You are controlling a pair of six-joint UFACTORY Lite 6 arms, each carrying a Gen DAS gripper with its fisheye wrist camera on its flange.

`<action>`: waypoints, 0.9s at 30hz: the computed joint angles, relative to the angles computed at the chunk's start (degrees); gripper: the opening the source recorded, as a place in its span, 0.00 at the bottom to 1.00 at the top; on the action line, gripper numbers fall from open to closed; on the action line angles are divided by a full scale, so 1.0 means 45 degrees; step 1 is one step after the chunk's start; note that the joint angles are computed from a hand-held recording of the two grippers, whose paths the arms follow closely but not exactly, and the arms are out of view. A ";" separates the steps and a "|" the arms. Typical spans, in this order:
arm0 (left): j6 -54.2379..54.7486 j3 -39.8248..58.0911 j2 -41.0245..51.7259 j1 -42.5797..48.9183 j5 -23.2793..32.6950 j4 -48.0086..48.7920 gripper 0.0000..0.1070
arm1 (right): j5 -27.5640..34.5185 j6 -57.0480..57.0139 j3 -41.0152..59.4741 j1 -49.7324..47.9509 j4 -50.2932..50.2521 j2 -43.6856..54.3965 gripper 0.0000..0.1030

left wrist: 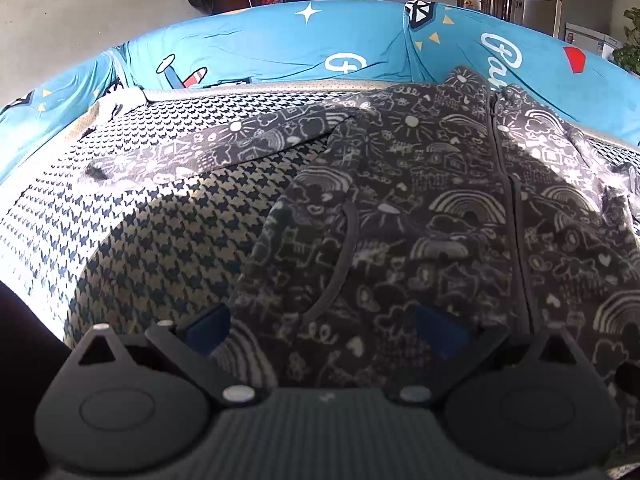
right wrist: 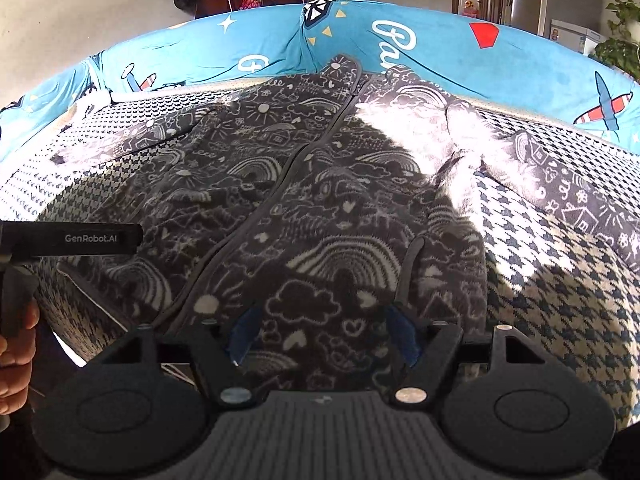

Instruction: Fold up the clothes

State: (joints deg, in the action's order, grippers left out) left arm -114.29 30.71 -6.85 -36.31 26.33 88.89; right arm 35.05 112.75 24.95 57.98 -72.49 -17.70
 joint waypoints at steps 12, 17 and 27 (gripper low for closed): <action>0.1985 0.3252 0.2708 -0.1400 0.0440 -0.2263 0.96 | -0.2640 -0.3581 -0.0604 -0.5795 0.0173 -0.1488 0.69; 0.2087 0.4496 0.4057 -0.1754 0.0512 -0.2577 0.96 | -0.3475 -0.4486 -0.0405 -0.8109 0.0069 -0.1152 0.69; 0.2167 0.5717 0.5714 -0.2010 0.1021 -0.2886 0.96 | -0.3973 -0.3579 0.0317 -1.1394 -0.2805 0.0450 0.69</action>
State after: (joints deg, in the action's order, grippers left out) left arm -104.54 56.43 18.86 -45.36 30.92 75.90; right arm 17.18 96.65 26.38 6.71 -85.11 -15.68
